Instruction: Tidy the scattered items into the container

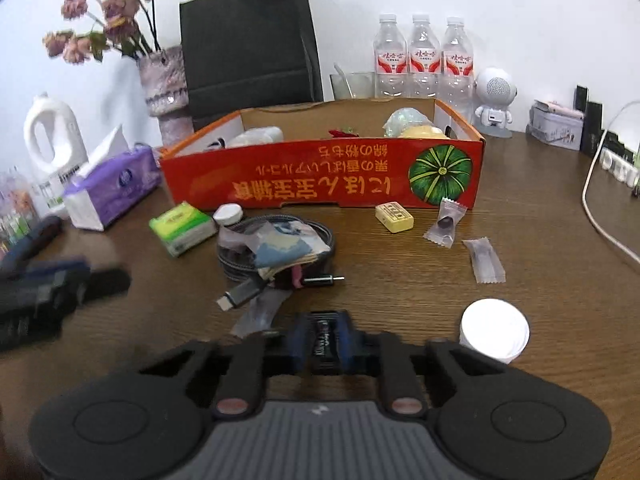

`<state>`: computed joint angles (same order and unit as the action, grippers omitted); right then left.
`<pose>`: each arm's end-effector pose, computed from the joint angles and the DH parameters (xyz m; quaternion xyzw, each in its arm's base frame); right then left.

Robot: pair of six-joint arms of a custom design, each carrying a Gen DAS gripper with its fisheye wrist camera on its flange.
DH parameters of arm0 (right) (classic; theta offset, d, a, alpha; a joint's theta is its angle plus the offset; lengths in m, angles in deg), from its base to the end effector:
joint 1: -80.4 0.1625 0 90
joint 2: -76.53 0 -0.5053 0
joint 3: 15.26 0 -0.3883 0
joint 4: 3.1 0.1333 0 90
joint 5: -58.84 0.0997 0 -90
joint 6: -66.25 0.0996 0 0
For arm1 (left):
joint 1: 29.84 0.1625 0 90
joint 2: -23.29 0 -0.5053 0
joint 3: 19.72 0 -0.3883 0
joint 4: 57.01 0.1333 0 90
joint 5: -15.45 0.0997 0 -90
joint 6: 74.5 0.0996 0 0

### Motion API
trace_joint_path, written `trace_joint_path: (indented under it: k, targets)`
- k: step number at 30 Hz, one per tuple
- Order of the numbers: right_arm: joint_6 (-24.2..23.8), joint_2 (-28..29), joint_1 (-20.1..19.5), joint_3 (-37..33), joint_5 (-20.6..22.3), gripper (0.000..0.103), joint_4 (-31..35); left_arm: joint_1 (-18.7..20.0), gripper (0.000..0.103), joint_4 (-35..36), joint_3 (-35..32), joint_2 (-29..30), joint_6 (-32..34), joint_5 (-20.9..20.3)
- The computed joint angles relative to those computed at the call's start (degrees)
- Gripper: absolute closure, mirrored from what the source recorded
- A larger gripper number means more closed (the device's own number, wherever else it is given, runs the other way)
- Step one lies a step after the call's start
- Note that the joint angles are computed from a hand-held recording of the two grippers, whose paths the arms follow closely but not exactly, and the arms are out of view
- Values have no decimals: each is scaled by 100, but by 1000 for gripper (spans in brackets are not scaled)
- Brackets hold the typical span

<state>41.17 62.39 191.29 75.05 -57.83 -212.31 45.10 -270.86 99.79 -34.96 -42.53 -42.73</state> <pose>0.3382 -0.6377 -0.0881 0.2756 -0.8664 0.3489 0.2275 0.0304 -0.6022 0.3013 0.1973 0.8103 -0.4597 0.3051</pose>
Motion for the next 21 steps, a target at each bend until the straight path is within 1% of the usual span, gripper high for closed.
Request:
trace_joint_path:
  k: [2,3,4,5,6,7,8,9,10,12,15,17,19,20,21]
  targets:
    - [-49,-5,-17,28,47,94,-39,97,61,421,-299,51,298,-369]
    - [-86,-11,-28,39,67,94,-51,151,68,681,-449,75,472,-594]
    - [-107,-17,-30,57,62,94,-78,194,72,925,-584,101,661,-772]
    - [-125,-22,-34,70,56,94,-98,224,77,1186,-712,123,861,-897]
    - [-129,-38,-46,103,76,94,-120,245,77,1541,-851,133,1039,-959]
    - [-115,-58,-58,127,111,94,-118,252,79,1921,-986,143,1199,-942]
    - [-109,-79,-71,147,146,94,-103,244,84,2123,-1097,187,1402,-834]
    - [-118,-99,-85,175,182,94,-100,229,84,2188,-1194,251,1656,-701]
    - [-125,-118,-100,195,225,94,-91,229,85,2336,-1288,282,1872,-654]
    - [-122,-153,-122,227,288,94,-58,241,84,3020,-1534,282,2113,-598]
    - [-128,-174,-135,232,331,94,-5,222,83,3529,-1752,357,2481,-328]
    - [-113,-188,-148,231,372,94,37,231,83,3602,-1792,388,2578,-286]
    - [-104,-196,-161,228,415,94,62,211,83,3759,-1866,401,2486,-195]
    - [-104,-199,-170,227,435,94,66,196,85,3844,-1897,399,2372,-151]
    - [-121,-197,-173,226,443,94,59,184,89,3864,-1912,410,2288,-121]
